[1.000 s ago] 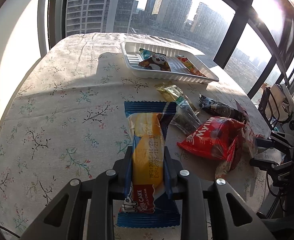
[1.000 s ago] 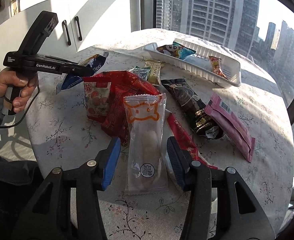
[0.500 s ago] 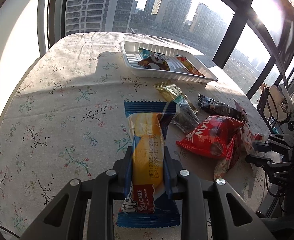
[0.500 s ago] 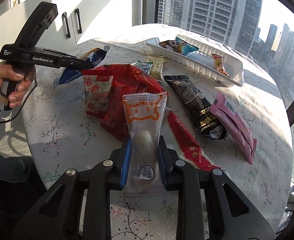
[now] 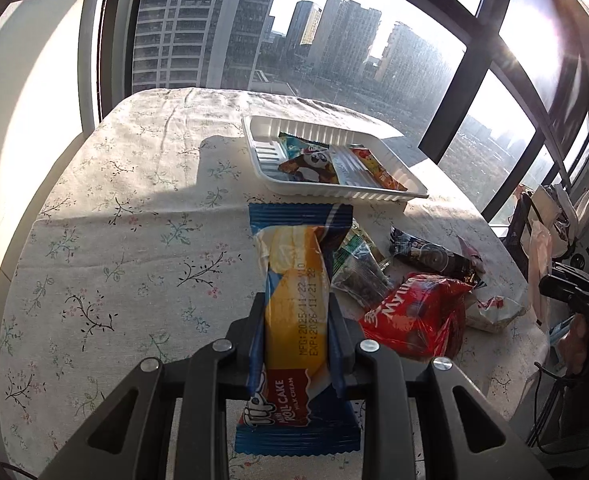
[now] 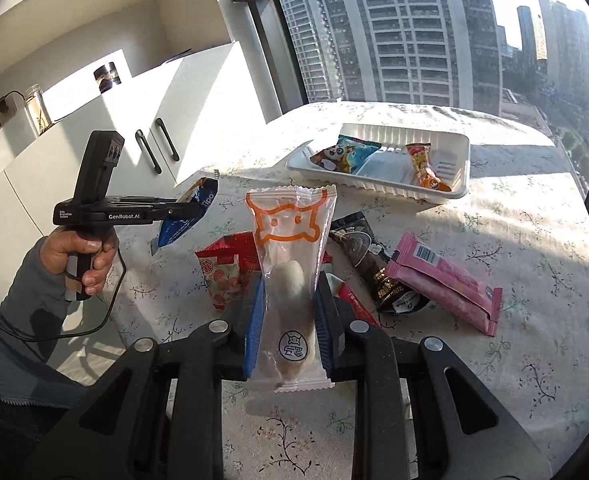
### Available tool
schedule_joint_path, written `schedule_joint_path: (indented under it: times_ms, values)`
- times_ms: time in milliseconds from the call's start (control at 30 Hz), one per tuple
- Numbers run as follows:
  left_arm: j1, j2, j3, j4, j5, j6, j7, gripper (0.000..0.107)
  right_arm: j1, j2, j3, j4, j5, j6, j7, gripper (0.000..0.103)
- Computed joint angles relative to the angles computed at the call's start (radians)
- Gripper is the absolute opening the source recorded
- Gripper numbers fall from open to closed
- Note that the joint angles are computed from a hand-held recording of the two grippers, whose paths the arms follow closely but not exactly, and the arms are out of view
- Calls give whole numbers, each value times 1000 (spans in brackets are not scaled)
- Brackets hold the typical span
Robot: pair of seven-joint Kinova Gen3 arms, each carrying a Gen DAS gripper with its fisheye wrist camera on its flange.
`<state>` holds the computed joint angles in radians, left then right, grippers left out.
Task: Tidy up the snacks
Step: 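Carry the Tipo packet with the left tool while the right tool carries the cat-print packet over the tray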
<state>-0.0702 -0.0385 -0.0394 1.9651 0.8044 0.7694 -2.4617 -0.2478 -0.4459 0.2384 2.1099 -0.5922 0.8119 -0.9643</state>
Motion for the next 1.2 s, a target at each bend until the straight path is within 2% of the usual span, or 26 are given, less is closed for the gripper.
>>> schedule_joint_path:
  times_ms: [100,167,267,367,533,767,1000,1200]
  values:
    - [4,12,7,-44,0,2,4,28,-35,6,128,-38,-90,40,51,22]
    - [9,32,17,-89,-6,2,17,28,-36,28,183,-69,-143,59,80,22]
    - [17,84,42,-182,-37,-1,69,28,-1,91,214,-138,-191,76,89,22]
    - [30,150,74,-293,-91,6,149,28,30,203,247,-246,-238,132,70,22]
    - [83,275,123,-481,-260,6,331,28,80,409,180,-457,-199,172,-49,22]
    - [124,447,153,-688,-422,41,514,28,103,615,62,-651,-120,189,-164,22]
    - [139,564,174,-791,-491,42,604,28,112,747,-20,-753,-20,182,-269,22]
    - [151,617,185,-831,-527,44,637,28,146,824,-81,-804,47,185,-322,22]
